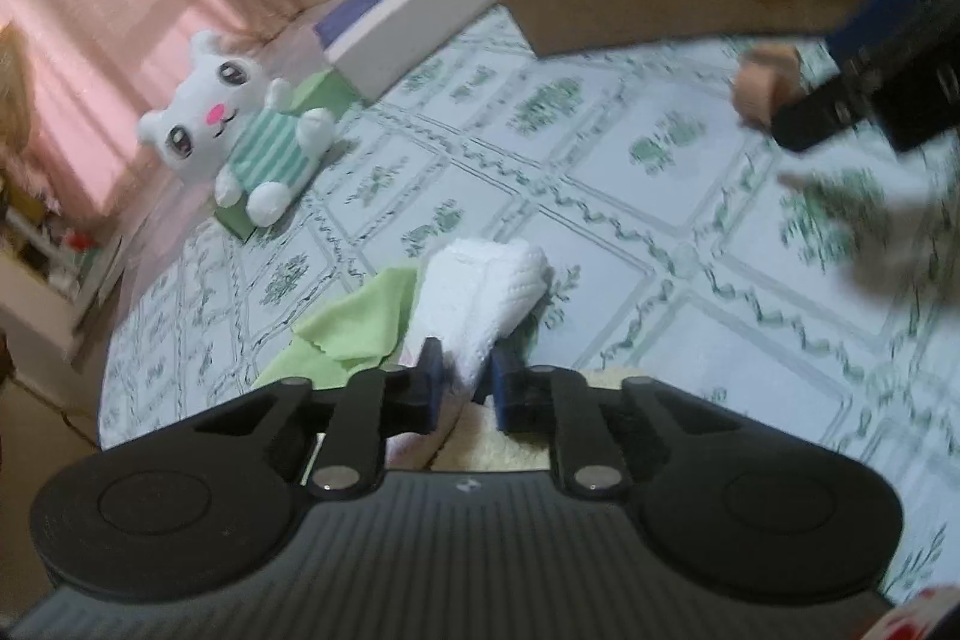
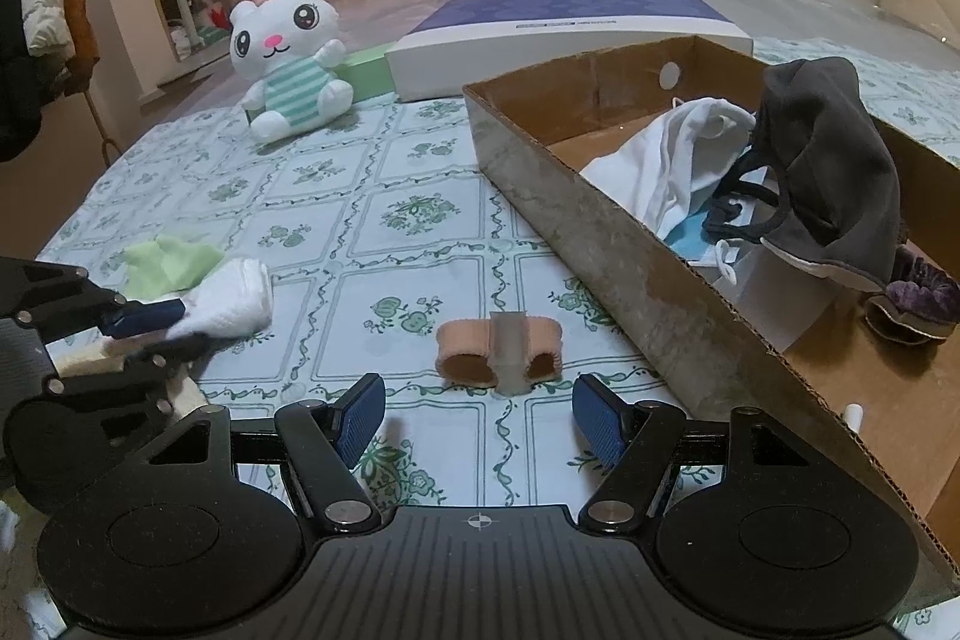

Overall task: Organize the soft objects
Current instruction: 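Grasp the white folded cloth with the left gripper and lift it, then grasp the beige hair clip with the right gripper while the left holds the white cloth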

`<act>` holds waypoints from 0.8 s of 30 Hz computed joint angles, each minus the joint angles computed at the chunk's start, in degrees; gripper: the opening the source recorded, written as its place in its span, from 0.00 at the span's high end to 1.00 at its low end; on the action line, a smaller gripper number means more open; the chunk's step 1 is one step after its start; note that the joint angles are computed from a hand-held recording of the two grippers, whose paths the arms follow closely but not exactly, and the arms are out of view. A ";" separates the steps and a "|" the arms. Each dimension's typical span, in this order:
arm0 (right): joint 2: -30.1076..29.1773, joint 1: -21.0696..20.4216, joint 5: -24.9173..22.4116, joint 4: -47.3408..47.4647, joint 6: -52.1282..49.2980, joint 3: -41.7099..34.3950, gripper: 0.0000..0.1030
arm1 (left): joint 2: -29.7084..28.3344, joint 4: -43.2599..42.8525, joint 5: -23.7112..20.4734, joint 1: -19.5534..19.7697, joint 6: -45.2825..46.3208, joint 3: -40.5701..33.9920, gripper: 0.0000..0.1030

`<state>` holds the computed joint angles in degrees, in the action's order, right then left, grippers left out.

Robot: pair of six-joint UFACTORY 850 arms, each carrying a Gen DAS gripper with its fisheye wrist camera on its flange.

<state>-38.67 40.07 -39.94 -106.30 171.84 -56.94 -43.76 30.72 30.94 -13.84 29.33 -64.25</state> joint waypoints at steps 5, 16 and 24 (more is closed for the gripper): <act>-0.41 -0.18 -0.83 0.57 -1.14 -0.35 0.33 | 2.20 8.23 0.99 1.40 -18.88 -0.12 0.90; -3.59 -0.14 -3.22 5.30 -11.14 -3.96 0.33 | 6.11 31.59 -1.68 2.54 -70.22 -2.70 0.90; -4.76 -0.58 -3.49 5.54 -10.54 -4.69 0.53 | 6.11 37.98 -3.60 2.88 -82.26 -2.86 0.90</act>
<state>-43.43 39.49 -43.43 -100.76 161.30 -61.63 -37.65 68.70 27.35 -10.96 -52.93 -67.11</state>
